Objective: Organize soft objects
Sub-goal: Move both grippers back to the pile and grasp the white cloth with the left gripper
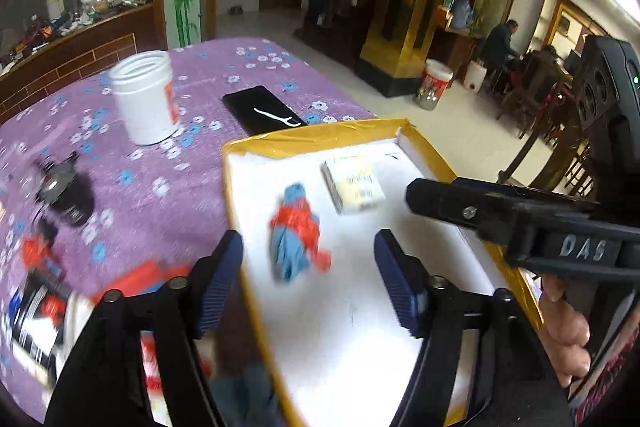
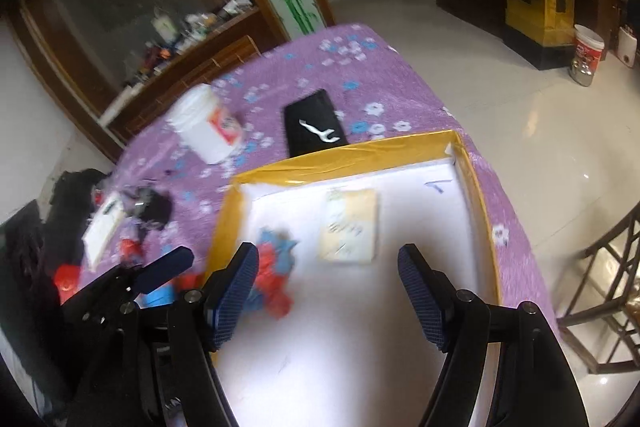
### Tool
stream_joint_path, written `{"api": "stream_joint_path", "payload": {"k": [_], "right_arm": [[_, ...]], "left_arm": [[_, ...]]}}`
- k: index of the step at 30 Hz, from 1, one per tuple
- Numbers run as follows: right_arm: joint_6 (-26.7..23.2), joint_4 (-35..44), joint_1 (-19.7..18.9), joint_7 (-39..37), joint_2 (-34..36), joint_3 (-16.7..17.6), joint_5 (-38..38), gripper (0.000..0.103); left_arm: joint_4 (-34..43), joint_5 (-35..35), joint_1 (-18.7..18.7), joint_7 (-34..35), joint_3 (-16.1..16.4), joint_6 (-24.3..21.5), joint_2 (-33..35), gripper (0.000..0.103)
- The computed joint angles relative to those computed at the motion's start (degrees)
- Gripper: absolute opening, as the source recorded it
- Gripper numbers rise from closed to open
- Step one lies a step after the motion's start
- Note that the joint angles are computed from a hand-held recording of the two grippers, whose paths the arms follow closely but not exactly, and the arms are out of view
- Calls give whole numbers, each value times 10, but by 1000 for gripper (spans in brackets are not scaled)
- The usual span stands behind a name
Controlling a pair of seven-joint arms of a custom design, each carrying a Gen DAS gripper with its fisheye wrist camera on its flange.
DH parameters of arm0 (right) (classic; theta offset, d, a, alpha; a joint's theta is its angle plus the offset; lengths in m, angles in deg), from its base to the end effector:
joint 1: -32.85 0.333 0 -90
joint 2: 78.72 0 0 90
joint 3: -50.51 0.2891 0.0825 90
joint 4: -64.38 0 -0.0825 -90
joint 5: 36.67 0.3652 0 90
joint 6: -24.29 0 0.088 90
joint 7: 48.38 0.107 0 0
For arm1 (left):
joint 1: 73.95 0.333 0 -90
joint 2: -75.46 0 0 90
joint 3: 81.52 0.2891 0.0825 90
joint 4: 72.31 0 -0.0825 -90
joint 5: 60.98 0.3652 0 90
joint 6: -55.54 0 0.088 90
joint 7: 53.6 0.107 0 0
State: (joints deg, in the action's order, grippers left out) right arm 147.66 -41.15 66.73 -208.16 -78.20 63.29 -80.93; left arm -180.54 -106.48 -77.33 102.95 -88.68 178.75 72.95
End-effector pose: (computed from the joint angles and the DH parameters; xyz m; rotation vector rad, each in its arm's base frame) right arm 0.4177 0.4004 0.5349 -0.9603 2.2665 -0.5503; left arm 0.5481 -0.1330 0.5418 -0.8049 2.7360 -1.1554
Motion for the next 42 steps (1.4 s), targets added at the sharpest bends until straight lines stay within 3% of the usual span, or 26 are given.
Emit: {"api": "stream_joint_path", "payload": {"k": [7, 10, 11, 15, 19, 23, 27, 31, 39, 40, 42], "right_arm": [[3, 42, 51, 56, 40, 24, -92, 74], [6, 82, 77, 47, 79, 21, -110, 74], [10, 95, 85, 43, 91, 18, -114, 74], [-3, 187, 129, -13, 166, 4, -119, 74], [13, 272, 157, -66, 238, -15, -102, 74], [14, 376, 171, -154, 319, -24, -45, 74], [6, 458, 189, -219, 376, -41, -10, 74], [-1, 489, 212, -247, 398, -67, 10, 74], [34, 446, 229, -236, 375, -105, 30, 74], [34, 446, 230, -234, 376, -106, 31, 74], [32, 446, 233, -233, 376, -108, 29, 74]], "left_arm": [[-48, -24, 56, 72, 55, -83, -41, 70], [-86, -46, 82, 127, 76, -62, -62, 73], [-90, -49, 92, 138, 83, -60, -62, 79], [-82, -52, 129, 152, 103, -62, -40, 82], [-76, -33, 156, 164, 102, -33, -16, 82], [-27, -15, 177, 147, 101, -63, 33, 82], [2, 5, 182, 111, 86, -40, 62, 82], [47, -7, 198, 99, 82, -53, 96, 82], [59, 42, 186, 40, 62, 10, 123, 81], [54, 47, 184, 36, 61, 18, 120, 75], [59, 73, 177, 3, 59, 24, 126, 47]]}}
